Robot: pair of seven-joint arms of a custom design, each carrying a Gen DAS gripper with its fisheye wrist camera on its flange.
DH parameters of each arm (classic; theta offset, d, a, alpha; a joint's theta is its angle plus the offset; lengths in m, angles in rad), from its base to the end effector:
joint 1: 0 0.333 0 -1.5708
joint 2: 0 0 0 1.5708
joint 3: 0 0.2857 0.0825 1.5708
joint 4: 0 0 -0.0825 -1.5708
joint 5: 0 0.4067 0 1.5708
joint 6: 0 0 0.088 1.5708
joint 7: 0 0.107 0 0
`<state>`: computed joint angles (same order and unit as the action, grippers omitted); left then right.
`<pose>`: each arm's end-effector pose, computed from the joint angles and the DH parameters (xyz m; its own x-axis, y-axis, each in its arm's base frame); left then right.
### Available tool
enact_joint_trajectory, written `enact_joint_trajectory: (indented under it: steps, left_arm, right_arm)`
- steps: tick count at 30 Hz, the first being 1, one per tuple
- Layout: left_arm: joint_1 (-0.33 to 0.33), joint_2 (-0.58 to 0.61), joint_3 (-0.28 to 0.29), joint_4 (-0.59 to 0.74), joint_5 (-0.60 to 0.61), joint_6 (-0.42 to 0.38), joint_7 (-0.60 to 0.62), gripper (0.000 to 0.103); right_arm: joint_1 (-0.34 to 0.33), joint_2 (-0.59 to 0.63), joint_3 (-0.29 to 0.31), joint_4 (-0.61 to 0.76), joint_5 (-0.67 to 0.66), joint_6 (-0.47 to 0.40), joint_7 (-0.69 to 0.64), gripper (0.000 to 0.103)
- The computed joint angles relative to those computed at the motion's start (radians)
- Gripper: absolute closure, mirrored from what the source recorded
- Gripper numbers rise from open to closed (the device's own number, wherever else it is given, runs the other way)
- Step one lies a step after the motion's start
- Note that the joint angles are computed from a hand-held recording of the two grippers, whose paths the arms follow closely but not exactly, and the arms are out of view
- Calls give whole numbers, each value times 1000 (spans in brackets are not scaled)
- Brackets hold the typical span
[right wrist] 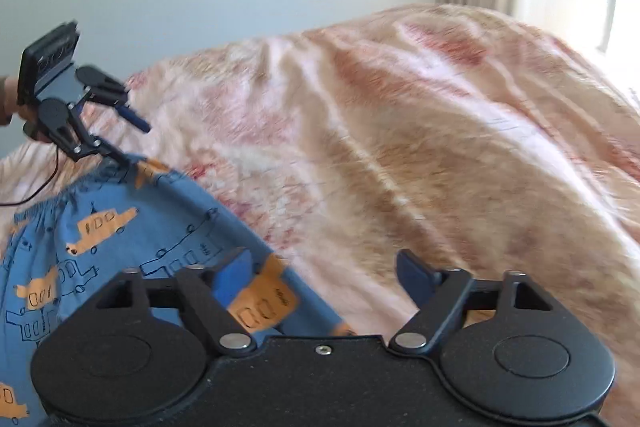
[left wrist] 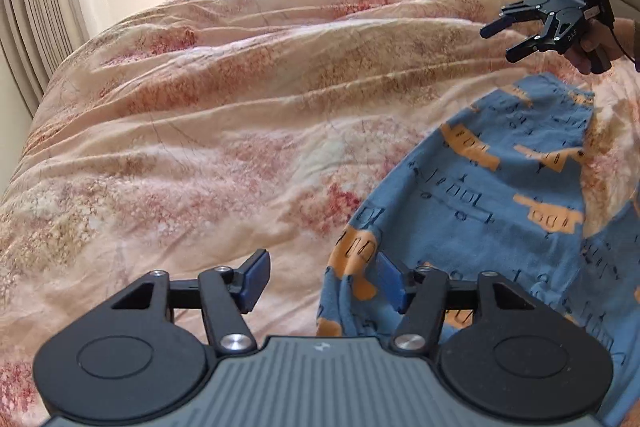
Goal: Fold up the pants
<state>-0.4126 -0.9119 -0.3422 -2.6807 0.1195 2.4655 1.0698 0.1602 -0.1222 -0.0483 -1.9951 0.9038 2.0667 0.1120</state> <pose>0.2772 -0.2682 0.5300 -0.2623 -0.9633 -0.0569 -0.6984 0.2303 -0.6776 0.5647 0.1039 0.5155 0.9390 -0.3372 -0.0673 -0.2702 -0.6026 -0.7509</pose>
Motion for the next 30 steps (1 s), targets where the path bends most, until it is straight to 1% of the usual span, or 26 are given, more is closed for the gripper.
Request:
enact_joint_trajectory:
  steps: [1,2,3,5,6,7,8,11,12,13,14,15,16,17,18,19,20,21,22,23,24,26,27,29,30]
  left_arm:
    - [3,10,-17,8,0,33,-22,22]
    - [8,42,-43,24,2,90,-50,15]
    - [14,86,-62,41,6,148,-73,14]
    - [13,204,-86,87,3,262,-109,15]
    - [24,277,-105,125,8,313,-134,15]
    - [33,339,-118,162,19,344,-148,15]
    - [55,419,-150,211,41,375,-176,15]
    - [106,592,-217,337,138,371,-273,15]
    - [113,628,-227,362,170,369,-303,15]
    - [116,654,-234,379,200,371,-335,15]
    - [118,682,-238,392,224,381,-370,15]
    - [107,699,-229,401,230,385,-384,15]
    - [99,713,-222,409,241,387,-400,15]
    - [90,725,-213,416,250,386,-413,14]
    - [74,730,-198,421,244,381,-411,14]
    - [61,734,-186,424,247,378,-415,14]
    - [45,735,-170,424,245,379,-411,14]
    - [31,740,-158,426,248,380,-411,14]
    - [18,745,-147,429,253,377,-413,13]
    - [4,754,-137,438,257,366,-416,13]
    - [-9,759,-128,443,260,357,-421,13]
    - [-30,757,-117,450,272,338,-428,13]
    - [-38,749,-112,448,278,334,-432,13]
    - [-52,721,-110,443,277,315,-449,13]
    - [-60,707,-111,440,274,310,-453,13]
  right_arm:
    - [-29,-2,-29,20,1,-3,25,13]
    - [-58,6,-54,41,-4,-7,64,13]
    - [-90,17,-73,62,-24,4,126,13]
    - [-155,49,-100,97,-111,29,288,17]
    - [-184,60,-111,101,-150,34,329,20]
    - [-209,66,-118,95,-184,46,362,21]
    - [-232,73,-126,91,-199,37,388,21]
    - [-282,92,-135,69,-207,11,455,23]
    - [-295,97,-137,61,-194,-16,454,26]
    - [-301,89,-131,43,-199,-24,452,37]
    - [-304,88,-127,35,-205,-39,447,45]
    - [-305,86,-122,31,-214,-60,441,62]
    - [-303,78,-116,20,-225,-59,427,69]
    - [-299,65,-109,3,-232,-43,413,73]
    - [-296,64,-108,4,-229,-42,404,86]
    - [-294,66,-108,11,-220,-37,404,86]
    - [-291,61,-106,8,-207,0,405,87]
    - [-288,61,-105,14,-187,33,407,97]
    - [-283,55,-100,8,-182,97,407,97]
    - [-278,58,-98,13,-182,135,408,97]
    - [-276,66,-98,20,-187,140,424,96]
    - [-272,83,-92,28,-244,126,469,88]
    - [-271,72,-91,12,-248,134,467,82]
    - [-274,35,-103,-26,-211,142,451,72]
    - [-280,18,-109,-38,-231,144,479,65]
